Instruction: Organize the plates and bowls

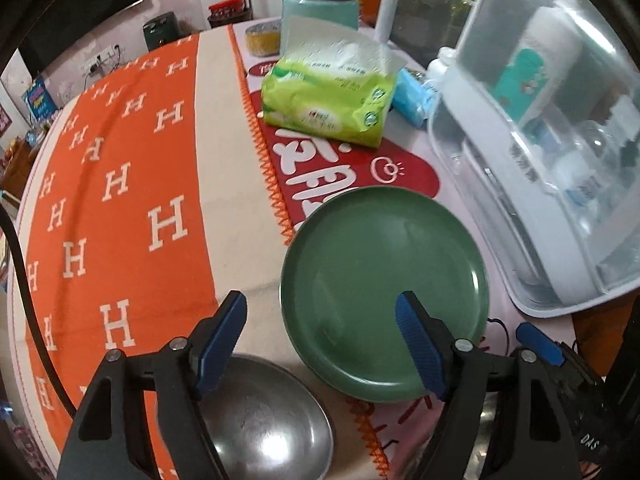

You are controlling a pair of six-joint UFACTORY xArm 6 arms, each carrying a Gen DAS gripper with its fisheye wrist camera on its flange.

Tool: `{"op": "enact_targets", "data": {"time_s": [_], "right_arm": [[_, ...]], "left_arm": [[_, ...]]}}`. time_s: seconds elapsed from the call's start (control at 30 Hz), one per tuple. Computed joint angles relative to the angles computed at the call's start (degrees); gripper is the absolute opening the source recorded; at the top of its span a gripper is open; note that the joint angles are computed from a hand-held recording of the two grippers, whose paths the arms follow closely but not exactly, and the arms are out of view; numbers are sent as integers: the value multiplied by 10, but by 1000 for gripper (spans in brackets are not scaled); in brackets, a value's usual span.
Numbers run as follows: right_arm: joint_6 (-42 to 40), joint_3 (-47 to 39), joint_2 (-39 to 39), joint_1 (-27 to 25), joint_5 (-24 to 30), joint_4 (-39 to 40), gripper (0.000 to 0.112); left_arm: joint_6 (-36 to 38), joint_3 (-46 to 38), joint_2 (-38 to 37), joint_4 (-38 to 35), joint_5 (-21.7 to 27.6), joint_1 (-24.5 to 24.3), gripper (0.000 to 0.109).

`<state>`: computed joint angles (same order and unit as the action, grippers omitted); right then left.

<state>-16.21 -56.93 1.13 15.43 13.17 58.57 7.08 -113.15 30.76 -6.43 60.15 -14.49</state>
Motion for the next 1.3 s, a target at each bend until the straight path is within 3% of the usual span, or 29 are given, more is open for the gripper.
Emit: {"op": "enact_targets", "data": {"time_s": [0.13, 0.5, 0.83, 0.97, 1.17, 1.3], "right_arm": [[15, -20, 23, 2, 11, -26, 50], [43, -37, 51, -5, 20, -73, 33], [46, -29, 55, -3, 0, -63, 32], [31, -29, 56, -6, 2, -35, 32], [30, -31, 59, -7, 1, -10, 19], [28, -32, 61, -6, -2, -7, 17]], "left_arm": [[-3, -29, 27, -1, 23, 4, 58], [-9, -118, 95, 2, 75, 10, 45], [-15, -165, 130, 6, 108, 11, 30], [-16, -175, 140, 5, 115, 10, 29], [-8, -172, 139, -2, 108, 11, 29], [-3, -166, 135, -2, 105, 10, 29]]}}
